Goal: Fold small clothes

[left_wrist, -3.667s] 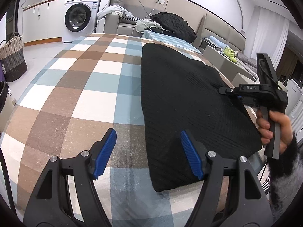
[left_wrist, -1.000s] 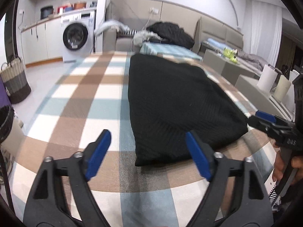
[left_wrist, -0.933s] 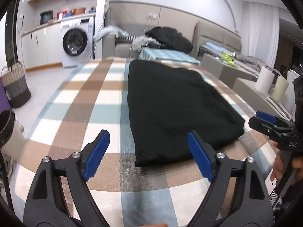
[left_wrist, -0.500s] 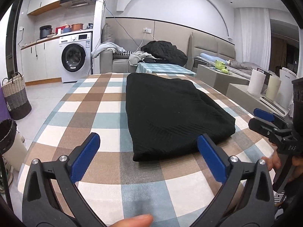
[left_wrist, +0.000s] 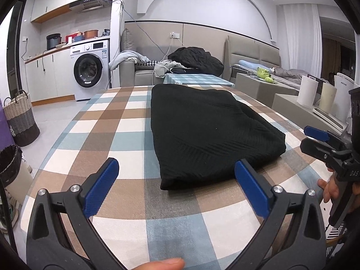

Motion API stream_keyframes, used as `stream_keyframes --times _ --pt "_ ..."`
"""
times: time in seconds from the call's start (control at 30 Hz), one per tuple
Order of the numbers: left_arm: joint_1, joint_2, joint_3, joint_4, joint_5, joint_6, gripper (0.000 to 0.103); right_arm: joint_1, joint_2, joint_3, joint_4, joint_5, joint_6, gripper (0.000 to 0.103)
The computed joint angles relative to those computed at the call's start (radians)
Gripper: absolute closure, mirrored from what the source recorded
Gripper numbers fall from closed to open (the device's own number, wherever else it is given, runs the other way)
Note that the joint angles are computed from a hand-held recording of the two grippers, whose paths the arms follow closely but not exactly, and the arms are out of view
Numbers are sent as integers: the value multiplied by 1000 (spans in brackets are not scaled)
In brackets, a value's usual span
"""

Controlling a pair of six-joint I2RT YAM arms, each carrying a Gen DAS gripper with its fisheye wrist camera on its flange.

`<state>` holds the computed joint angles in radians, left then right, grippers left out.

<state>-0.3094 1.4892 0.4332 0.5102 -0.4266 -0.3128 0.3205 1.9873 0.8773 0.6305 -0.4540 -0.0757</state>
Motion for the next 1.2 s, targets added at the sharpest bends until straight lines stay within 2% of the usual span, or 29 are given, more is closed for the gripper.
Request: stream_keyframes --times 1.2 --pt "18 11 -12 28 24 -1 1 -13 30 29 -14 -27 -3 0"
